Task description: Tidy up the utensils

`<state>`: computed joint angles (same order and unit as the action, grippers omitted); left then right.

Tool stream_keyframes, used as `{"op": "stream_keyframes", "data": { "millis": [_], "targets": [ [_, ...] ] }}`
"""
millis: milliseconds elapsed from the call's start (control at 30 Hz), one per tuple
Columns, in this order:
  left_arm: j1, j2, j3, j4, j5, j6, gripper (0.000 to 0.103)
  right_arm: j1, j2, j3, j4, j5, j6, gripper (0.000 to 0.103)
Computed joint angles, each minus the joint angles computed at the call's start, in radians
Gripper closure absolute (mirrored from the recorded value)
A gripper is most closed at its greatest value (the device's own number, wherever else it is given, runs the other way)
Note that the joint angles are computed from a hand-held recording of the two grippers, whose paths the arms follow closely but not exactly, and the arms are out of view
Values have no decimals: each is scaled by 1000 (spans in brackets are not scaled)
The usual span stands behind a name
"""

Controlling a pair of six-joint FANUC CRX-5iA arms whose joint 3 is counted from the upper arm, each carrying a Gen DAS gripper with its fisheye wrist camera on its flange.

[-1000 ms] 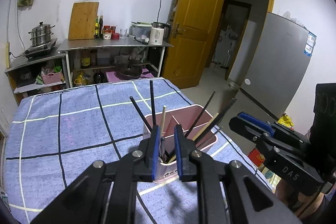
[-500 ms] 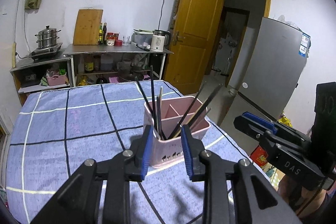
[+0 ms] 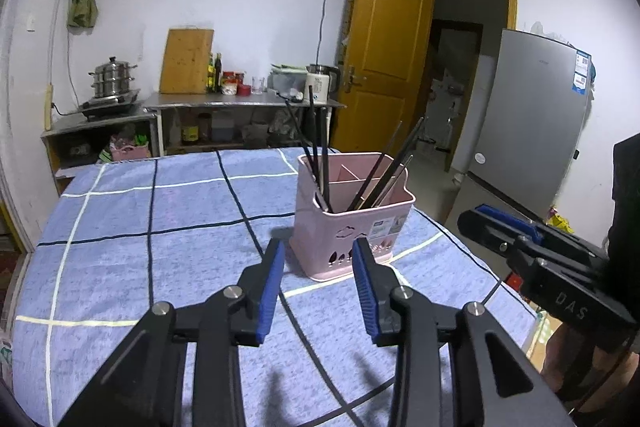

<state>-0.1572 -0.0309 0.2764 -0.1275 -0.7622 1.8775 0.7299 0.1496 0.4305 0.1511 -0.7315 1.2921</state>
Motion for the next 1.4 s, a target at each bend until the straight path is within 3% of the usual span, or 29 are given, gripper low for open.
{"op": "stream_keyframes", "data": {
  "millis": [233,633,1400],
  "targets": [
    [-45,-47,-56,-107,16,66,58,30,-77,-186,124,103,-132,74],
    [-104,-89,-105,-246,9,207,58,61,-158,-366,288,188,-265,70],
    [-151,-81,-77,-347,-38,285,58,63,-168,-404,338,198,-327,70]
  ]
}}
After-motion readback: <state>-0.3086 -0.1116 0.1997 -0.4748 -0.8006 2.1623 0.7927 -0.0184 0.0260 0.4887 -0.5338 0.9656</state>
